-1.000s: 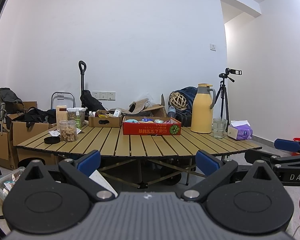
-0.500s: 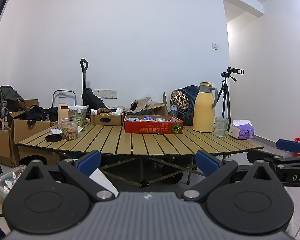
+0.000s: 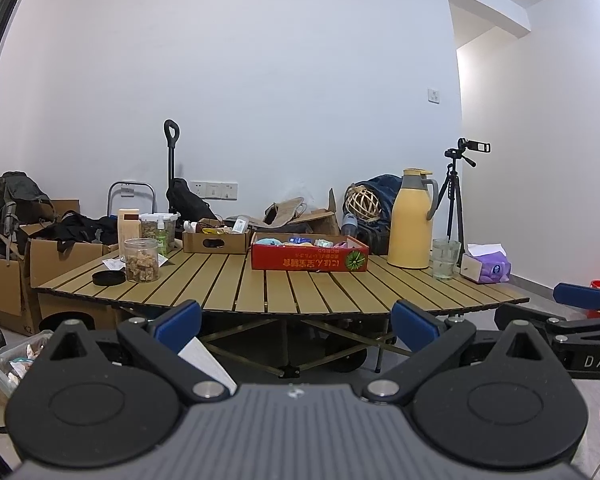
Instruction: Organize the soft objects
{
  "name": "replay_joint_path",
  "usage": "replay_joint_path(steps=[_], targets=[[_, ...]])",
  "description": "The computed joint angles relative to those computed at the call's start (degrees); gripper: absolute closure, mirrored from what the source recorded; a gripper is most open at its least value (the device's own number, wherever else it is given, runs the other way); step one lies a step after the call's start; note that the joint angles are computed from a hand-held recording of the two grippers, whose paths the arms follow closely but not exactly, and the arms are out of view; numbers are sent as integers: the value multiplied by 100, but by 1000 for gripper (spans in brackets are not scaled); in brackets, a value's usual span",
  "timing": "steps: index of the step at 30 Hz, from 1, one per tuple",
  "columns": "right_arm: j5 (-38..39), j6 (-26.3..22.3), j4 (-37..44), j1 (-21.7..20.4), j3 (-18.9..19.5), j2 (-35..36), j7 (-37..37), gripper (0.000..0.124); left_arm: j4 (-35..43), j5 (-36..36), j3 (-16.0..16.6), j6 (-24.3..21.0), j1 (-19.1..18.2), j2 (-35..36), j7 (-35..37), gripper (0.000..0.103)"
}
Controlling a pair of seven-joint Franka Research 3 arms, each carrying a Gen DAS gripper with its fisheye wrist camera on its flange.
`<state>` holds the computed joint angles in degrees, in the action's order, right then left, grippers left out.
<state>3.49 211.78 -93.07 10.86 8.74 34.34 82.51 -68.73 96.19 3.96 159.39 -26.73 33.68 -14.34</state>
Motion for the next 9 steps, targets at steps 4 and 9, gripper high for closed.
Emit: replay_joint_path(steps=[4, 9], targets=[[-70, -25, 33, -45, 25, 10, 31, 21, 21, -47, -11, 35, 15, 18, -1, 0], [-206, -107, 226, -124, 70, 112, 88, 21, 204, -89, 44, 10, -12, 128, 58, 0]])
